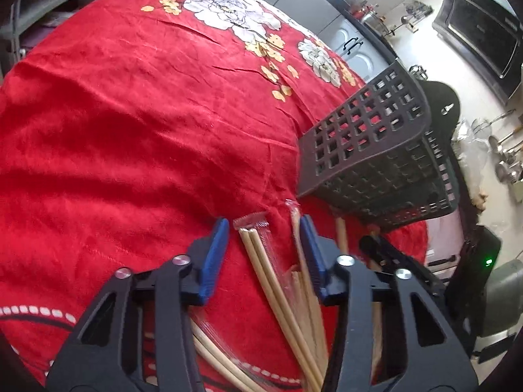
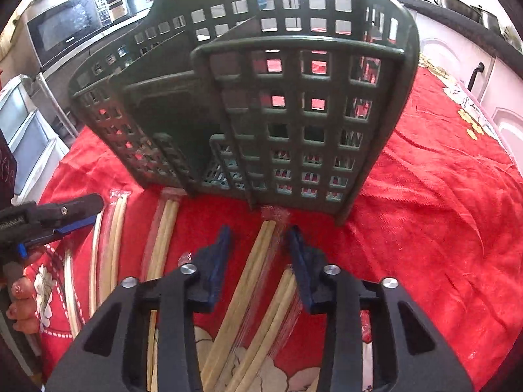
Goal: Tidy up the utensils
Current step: 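Close the left tool on a wrapped chopstick while the right tool grasps another, then lift the left tool's chopstick toward the grey caddy while the right tool carries its own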
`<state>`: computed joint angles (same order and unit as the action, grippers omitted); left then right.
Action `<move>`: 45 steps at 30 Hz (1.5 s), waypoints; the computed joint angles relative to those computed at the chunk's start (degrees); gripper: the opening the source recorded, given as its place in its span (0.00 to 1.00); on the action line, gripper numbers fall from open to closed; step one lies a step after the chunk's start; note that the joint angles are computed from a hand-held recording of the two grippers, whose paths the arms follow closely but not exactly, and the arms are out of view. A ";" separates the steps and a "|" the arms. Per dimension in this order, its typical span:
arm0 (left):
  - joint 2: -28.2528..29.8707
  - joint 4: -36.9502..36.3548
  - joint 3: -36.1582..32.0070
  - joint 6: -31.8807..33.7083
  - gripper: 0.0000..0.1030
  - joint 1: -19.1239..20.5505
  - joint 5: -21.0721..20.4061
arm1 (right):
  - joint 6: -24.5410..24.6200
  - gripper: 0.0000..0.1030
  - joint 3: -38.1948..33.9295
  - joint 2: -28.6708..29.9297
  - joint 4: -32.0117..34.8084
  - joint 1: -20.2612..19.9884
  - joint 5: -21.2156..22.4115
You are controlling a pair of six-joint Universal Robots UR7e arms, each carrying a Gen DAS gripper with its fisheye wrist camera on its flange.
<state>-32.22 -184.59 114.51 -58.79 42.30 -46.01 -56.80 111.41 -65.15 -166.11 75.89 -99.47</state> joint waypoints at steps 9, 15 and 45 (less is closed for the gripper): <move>-0.29 4.83 -0.36 -0.22 0.04 -0.60 3.76 | 0.21 0.08 -0.63 -2.39 4.30 -0.90 4.23; -0.90 -0.63 1.75 1.92 0.01 -2.68 4.15 | -1.42 0.06 0.74 -7.59 10.00 -1.93 9.75; -1.06 -11.90 -4.22 25.73 0.00 -16.53 11.80 | -5.22 0.05 3.41 -23.28 18.24 -4.39 32.53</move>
